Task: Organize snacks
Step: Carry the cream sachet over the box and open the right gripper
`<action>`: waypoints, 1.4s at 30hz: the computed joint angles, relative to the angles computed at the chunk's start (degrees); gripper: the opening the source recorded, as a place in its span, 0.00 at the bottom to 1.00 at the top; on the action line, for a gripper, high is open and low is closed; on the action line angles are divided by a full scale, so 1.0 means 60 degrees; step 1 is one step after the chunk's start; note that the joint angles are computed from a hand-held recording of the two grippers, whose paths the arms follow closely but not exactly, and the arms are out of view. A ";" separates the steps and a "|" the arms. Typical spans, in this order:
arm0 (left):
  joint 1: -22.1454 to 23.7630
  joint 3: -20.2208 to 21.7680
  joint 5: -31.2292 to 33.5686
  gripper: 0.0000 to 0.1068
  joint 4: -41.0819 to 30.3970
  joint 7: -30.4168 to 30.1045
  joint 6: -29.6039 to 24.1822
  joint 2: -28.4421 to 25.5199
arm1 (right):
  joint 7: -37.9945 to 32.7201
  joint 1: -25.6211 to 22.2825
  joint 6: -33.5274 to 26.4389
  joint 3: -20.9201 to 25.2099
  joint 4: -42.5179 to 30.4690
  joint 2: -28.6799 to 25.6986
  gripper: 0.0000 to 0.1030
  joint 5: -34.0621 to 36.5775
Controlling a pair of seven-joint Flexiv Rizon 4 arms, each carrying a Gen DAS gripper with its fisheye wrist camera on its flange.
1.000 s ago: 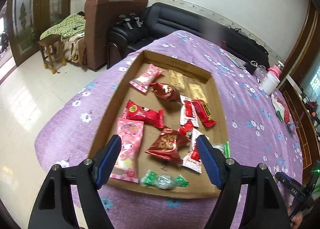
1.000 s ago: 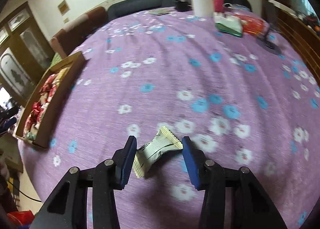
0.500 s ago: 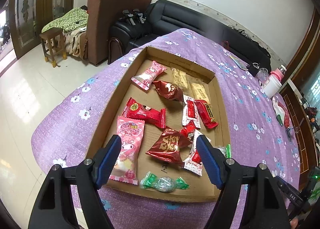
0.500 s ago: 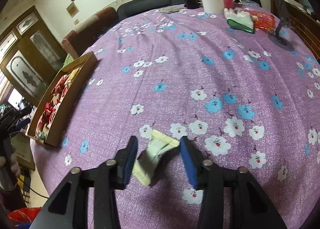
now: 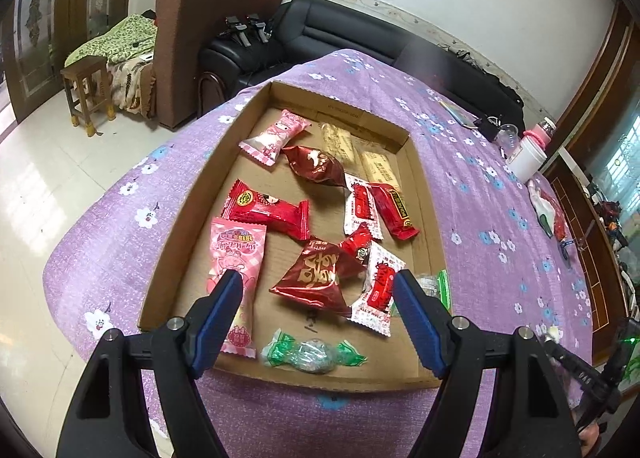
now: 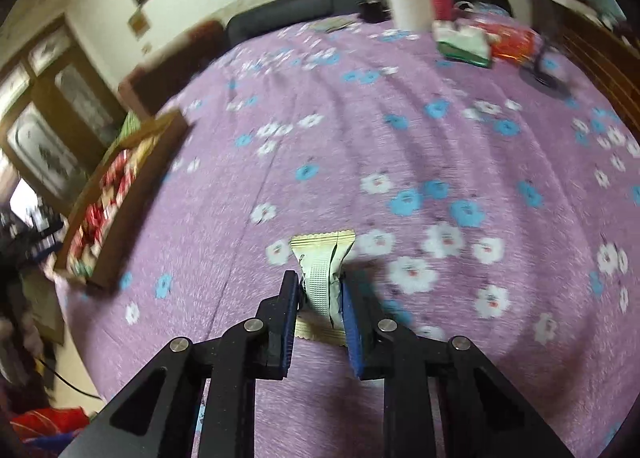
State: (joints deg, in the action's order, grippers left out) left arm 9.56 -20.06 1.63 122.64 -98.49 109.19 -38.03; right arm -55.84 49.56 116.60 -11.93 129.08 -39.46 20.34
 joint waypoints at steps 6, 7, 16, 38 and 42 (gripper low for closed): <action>0.0433 -0.0380 0.0188 0.72 0.0021 -0.0054 -0.0001 -0.0198 | 0.0523 -0.1478 0.1504 0.1368 0.0511 0.0206 0.22 0.0214; 0.0488 -0.0431 0.0214 0.72 0.0028 -0.0068 0.0013 -0.0235 | 0.0628 -0.1887 0.1703 0.1730 0.0549 0.0202 0.22 0.0019; 0.0410 -0.0243 0.0077 0.72 0.0047 -0.0188 0.0012 -0.0218 | 0.0673 -0.1883 0.1571 0.1893 0.0589 0.0286 0.22 0.0152; 0.1776 -0.0837 0.1555 0.72 0.0454 -0.0192 0.1042 -0.0556 | 0.0032 -0.0790 -0.1785 0.0768 -0.2727 0.0004 0.23 -0.2600; 0.2485 -0.1068 0.2164 0.72 0.0715 -0.0512 0.1768 -0.0584 | 0.0214 -0.0913 -0.2588 0.0947 -0.3785 -0.0364 0.23 -0.3635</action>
